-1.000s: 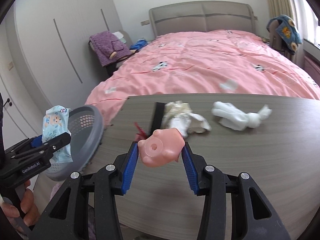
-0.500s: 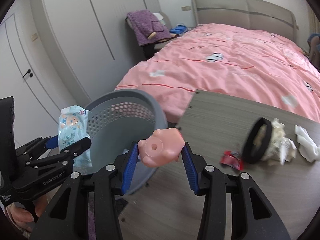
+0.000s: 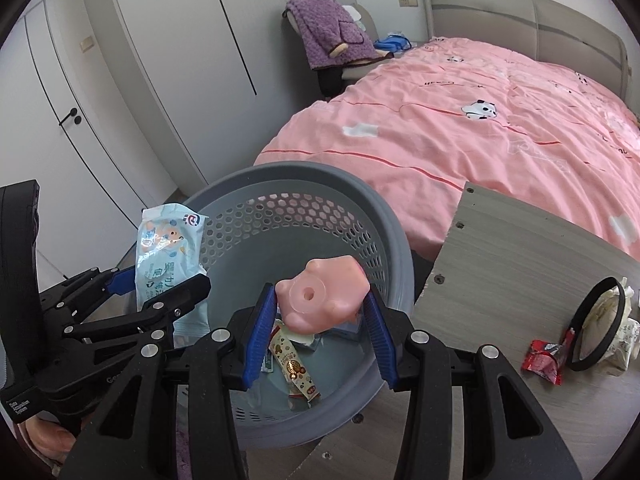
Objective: Collect trash
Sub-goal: 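Carry both items over the basket and open both tools to drop them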
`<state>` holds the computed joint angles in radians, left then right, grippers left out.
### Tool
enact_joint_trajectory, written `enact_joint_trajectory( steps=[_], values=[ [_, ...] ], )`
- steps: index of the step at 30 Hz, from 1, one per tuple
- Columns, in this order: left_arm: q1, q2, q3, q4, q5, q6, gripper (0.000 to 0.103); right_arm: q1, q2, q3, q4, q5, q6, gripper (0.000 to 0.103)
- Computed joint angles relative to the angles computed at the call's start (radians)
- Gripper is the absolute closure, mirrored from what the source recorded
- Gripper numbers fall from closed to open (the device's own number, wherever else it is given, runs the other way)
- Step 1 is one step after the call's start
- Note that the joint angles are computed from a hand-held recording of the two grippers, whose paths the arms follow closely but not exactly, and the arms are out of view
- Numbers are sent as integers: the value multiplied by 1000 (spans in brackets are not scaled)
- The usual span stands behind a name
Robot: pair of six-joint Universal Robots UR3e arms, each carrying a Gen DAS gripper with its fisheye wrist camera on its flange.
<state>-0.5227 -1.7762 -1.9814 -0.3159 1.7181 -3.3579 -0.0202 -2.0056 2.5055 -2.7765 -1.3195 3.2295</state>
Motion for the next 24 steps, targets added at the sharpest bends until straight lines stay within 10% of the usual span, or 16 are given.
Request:
enact_joint_trajectory(
  steps=[24],
  values=[
    [21,-16,6,-8,-21,-15,37,18,26,-8,-44,-15,13,48]
  ],
)
